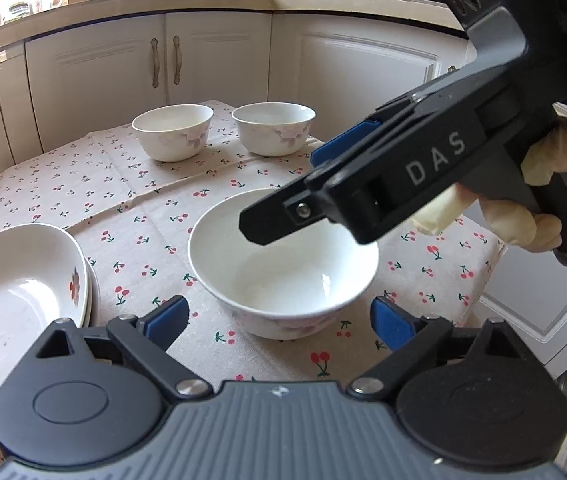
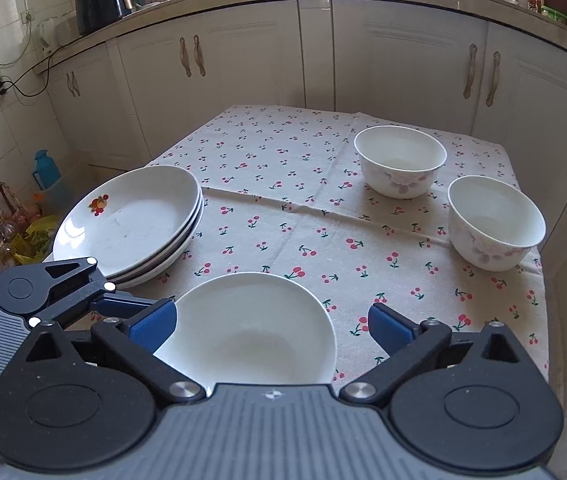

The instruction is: Organize plates and bowls

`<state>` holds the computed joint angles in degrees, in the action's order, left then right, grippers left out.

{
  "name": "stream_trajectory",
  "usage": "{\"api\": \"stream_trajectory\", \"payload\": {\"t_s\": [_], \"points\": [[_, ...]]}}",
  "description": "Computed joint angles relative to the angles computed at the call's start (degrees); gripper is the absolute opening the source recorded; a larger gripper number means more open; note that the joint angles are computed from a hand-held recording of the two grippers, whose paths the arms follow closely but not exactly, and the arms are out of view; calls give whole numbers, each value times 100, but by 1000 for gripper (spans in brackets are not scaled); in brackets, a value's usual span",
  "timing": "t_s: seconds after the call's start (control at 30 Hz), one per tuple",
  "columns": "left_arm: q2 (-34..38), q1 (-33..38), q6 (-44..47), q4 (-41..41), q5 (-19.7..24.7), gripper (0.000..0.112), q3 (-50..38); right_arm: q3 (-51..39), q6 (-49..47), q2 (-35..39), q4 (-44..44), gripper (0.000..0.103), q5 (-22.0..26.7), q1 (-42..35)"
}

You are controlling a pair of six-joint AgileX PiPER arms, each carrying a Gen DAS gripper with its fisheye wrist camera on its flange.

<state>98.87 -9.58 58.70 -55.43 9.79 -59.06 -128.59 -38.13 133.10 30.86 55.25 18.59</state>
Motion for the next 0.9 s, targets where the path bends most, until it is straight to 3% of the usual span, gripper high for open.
{"api": "stream_trajectory", "payload": {"t_s": [0.23,0.3,0.4,0.6,0.67,0.77,0.9], "points": [[-459,139,479,-415,188,97,328,2184,-338,-1164,-103,103,-2060,217],[-601,160,594,-543,174,97,421,2584,-312,-1391,-104,103,-2416,252],[-795,86,-40,107,-66,97,536,3132,-409,-1703,84,103,-2868,269],[-911,82,-2017,1963,-286,97,538,3810,-884,-2101,494,103,-3446,217],[-920,138,-2184,2019,-232,97,472,3872,-1193,-2145,681,103,-3465,166],[-890,262,-1824,1472,-105,97,322,3860,-1546,-2163,914,103,-3377,62],[-756,358,-2029,1697,16,97,14,3788,-1384,-2106,652,103,-3429,-11]]}}
